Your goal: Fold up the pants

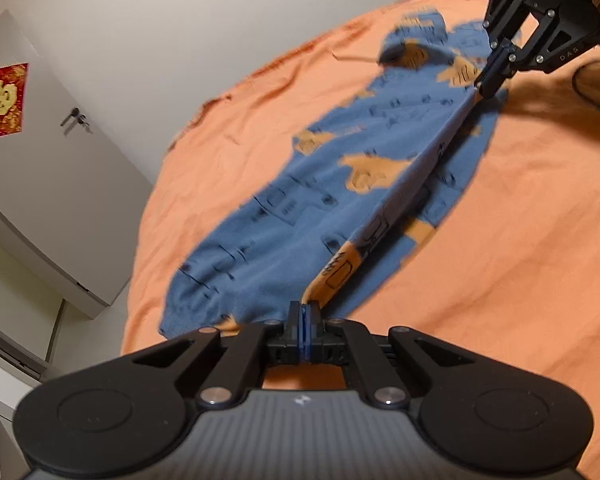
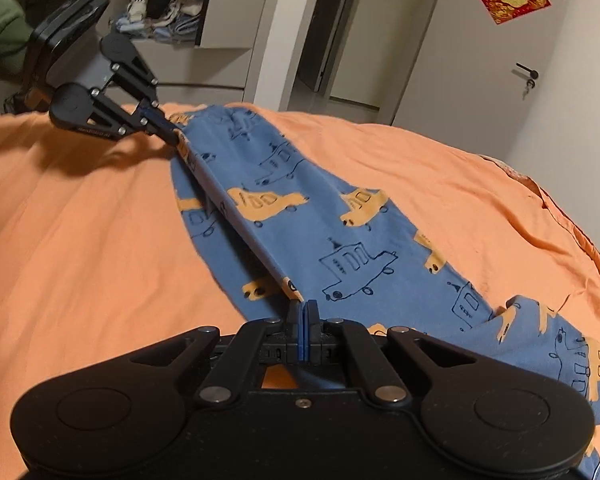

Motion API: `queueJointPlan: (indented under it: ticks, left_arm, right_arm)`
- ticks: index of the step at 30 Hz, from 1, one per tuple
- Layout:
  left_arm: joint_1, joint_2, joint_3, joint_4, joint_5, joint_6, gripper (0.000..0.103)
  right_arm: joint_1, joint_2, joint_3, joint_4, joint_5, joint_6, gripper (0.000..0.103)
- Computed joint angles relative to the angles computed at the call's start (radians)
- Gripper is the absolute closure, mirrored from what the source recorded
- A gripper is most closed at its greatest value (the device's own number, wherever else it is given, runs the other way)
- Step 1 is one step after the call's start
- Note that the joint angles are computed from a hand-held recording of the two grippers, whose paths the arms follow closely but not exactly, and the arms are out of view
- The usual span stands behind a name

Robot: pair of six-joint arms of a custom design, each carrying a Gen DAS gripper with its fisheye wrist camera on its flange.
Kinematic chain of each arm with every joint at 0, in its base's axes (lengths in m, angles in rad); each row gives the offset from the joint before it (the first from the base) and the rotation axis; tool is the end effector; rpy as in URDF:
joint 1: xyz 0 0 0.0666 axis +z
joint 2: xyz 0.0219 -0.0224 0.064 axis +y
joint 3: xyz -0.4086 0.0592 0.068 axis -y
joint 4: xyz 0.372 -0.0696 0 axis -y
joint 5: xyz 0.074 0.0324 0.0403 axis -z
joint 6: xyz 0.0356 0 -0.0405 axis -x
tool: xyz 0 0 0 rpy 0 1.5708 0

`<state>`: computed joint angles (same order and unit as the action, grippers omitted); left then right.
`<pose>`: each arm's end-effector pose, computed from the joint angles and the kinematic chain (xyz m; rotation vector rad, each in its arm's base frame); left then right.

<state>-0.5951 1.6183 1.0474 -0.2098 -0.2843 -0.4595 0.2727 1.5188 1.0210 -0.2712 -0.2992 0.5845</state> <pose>0.4185 -0.2718 0.2582 1.0493 2.0775 0.2661 0.4527 0.1371 0.2893 -1.0897 2.0313 0.1911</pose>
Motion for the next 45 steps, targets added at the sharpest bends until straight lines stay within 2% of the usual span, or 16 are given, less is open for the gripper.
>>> queueJointPlan:
  ticks: [4, 7, 8, 11, 13, 14, 16, 19, 24, 27, 31, 34, 37, 40, 44, 45]
  left_arm:
    - [-0.008, 0.008, 0.005, -0.037, -0.013, 0.027, 0.086]
    - [-0.013, -0.022, 0.018, -0.082, 0.021, 0.155, 0.030]
    - [-0.020, -0.033, 0.020, -0.076, 0.030, 0.208, 0.020]
    - [-0.059, -0.022, 0.062, -0.038, 0.046, 0.368, 0.001]
    - [-0.086, 0.028, 0.123, -0.014, 0.070, 0.459, 0.000]
    - [-0.101, 0.062, 0.163, -0.010, 0.087, 0.490, 0.000]
    - [-0.137, 0.138, 0.244, 0.023, 0.096, 0.517, 0.000]
    - [-0.198, 0.260, 0.389, 0.037, 0.064, 0.460, 0.000]
    - [-0.301, 0.452, 0.642, -0.013, -0.117, 0.201, 0.005]
    - [-0.324, 0.533, 0.764, -0.093, -0.132, 0.091, 0.024]
    - [-0.318, 0.610, 0.907, -0.280, -0.109, 0.148, 0.054]
    - [-0.312, 0.628, 0.942, -0.348, -0.091, 0.127, 0.055]
    - [-0.311, 0.631, 0.962, -0.393, -0.082, 0.124, 0.059]
    - [-0.300, 0.656, 1.037, -0.501, -0.045, 0.189, 0.083]
    - [-0.295, 0.663, 1.074, -0.558, -0.049, 0.218, 0.102]
    - [-0.293, 0.661, 1.078, -0.566, -0.047, 0.235, 0.102]
  right_arm:
    - [0.022, 0.018, -0.033, 0.033, 0.053, 0.046, 0.103]
    - [0.011, 0.012, -0.042, 0.037, 0.039, 0.012, 0.095]
    - [0.001, 0.007, -0.034, 0.015, 0.025, -0.005, 0.090]
    - [-0.045, -0.029, -0.035, -0.010, -0.005, -0.082, 0.052]
    - [-0.093, -0.055, -0.037, -0.021, -0.033, -0.134, 0.025]
    - [-0.117, -0.069, -0.040, -0.025, -0.032, -0.151, 0.020]
    - [-0.171, -0.090, -0.042, -0.022, -0.010, -0.181, 0.004]
    - [-0.266, -0.094, -0.038, -0.012, 0.021, -0.277, 0.001]
    - [-0.417, -0.058, -0.040, 0.051, -0.030, -0.475, 0.001]
    - [-0.471, -0.017, -0.025, 0.075, -0.121, -0.596, 0.001]
    - [-0.518, 0.062, 0.031, 0.112, -0.251, -0.709, 0.015]
    - [-0.536, 0.123, 0.081, 0.134, -0.291, -0.813, 0.028]
    - [-0.549, 0.168, 0.115, 0.179, -0.328, -0.926, 0.029]
    - [-0.549, 0.211, 0.164, 0.190, -0.330, -0.987, 0.031]
    - [-0.550, 0.286, 0.254, 0.173, -0.356, -1.109, 0.036]
    - [-0.550, 0.301, 0.274, 0.166, -0.366, -1.136, 0.050]
